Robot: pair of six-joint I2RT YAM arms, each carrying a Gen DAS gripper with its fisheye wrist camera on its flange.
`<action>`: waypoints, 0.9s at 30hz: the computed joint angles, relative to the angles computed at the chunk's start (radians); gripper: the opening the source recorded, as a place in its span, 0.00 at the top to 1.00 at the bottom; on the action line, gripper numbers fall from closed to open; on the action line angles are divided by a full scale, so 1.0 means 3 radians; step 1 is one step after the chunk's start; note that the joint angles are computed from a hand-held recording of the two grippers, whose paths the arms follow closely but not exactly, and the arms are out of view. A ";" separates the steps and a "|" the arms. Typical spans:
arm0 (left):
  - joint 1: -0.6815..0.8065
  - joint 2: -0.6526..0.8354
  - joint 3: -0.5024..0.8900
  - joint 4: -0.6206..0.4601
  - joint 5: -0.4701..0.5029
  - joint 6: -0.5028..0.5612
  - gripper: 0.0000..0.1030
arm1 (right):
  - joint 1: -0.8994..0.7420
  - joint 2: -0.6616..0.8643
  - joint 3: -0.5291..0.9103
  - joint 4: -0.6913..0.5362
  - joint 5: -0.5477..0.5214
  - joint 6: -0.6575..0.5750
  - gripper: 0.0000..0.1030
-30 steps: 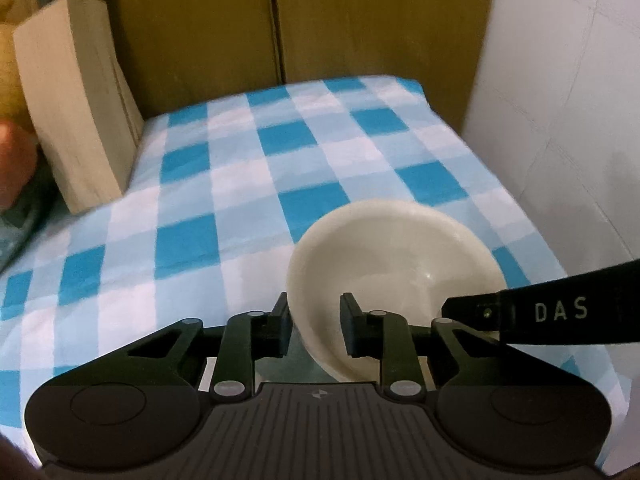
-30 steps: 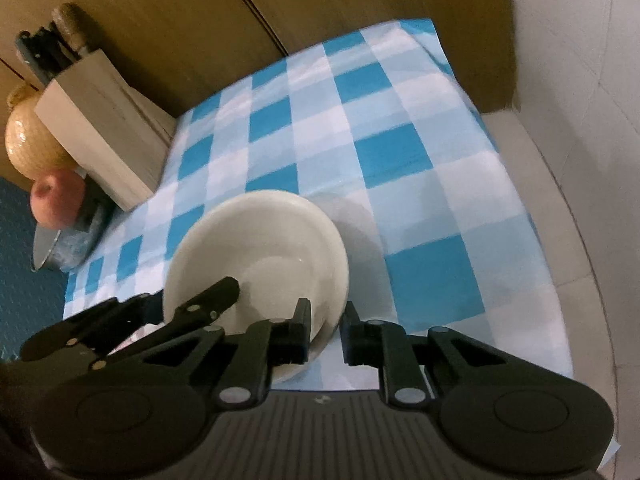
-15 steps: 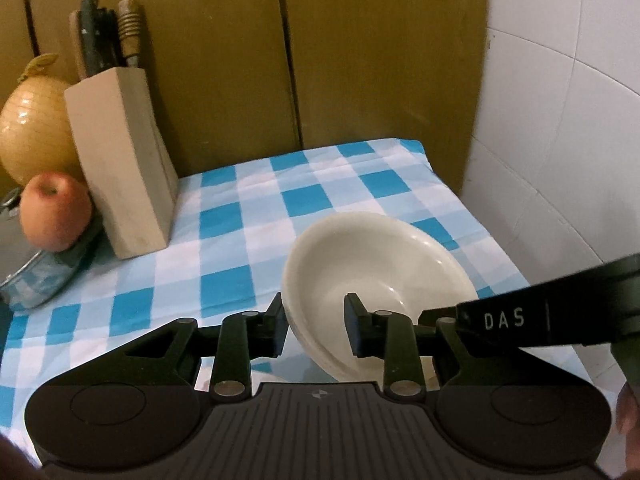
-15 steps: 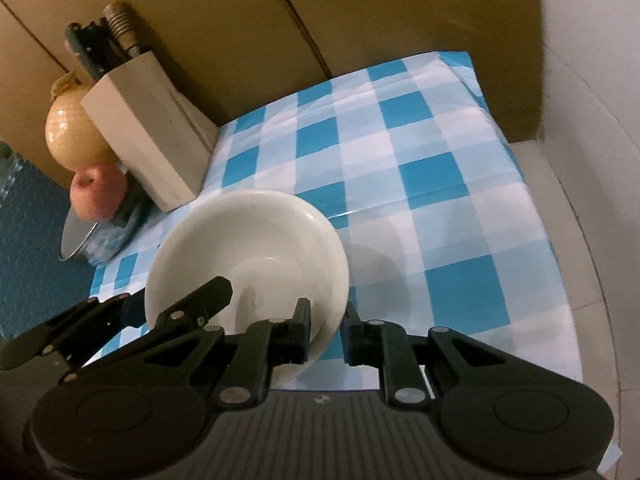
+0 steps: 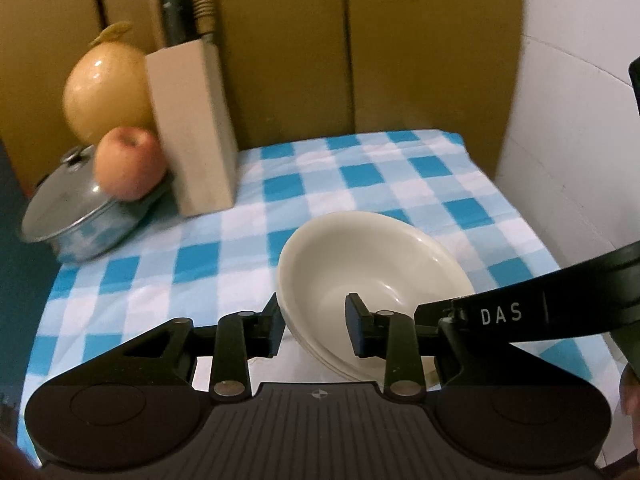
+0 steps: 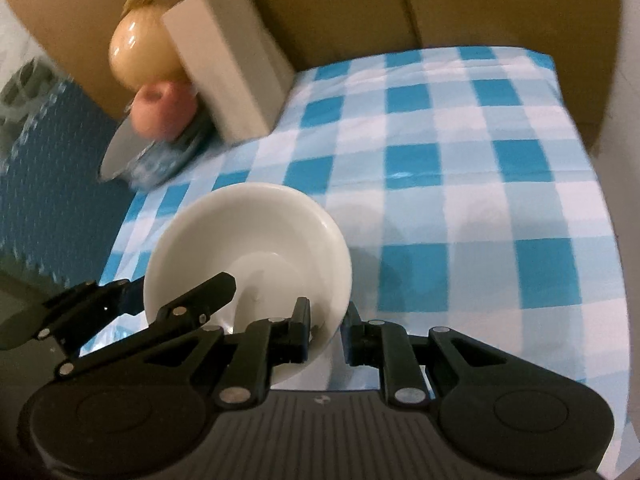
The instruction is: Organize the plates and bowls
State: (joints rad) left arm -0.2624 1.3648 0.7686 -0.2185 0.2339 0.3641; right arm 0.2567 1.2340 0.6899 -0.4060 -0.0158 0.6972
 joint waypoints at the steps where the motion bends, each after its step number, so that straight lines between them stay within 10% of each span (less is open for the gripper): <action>1: 0.0057 -0.0022 -0.0017 -0.0035 0.0012 0.0029 0.62 | 0.0059 0.0063 0.0024 0.0005 0.0009 0.0004 0.86; 20: 0.0669 0.0118 0.0011 -0.0470 0.0168 0.0383 0.50 | 0.0527 0.0463 0.0327 -0.0048 0.0023 -0.0078 0.83; 27: 0.0778 0.0081 0.0031 -0.0535 0.0241 0.0453 0.27 | 0.0572 0.0208 0.0275 -0.0167 0.0184 -0.0023 0.56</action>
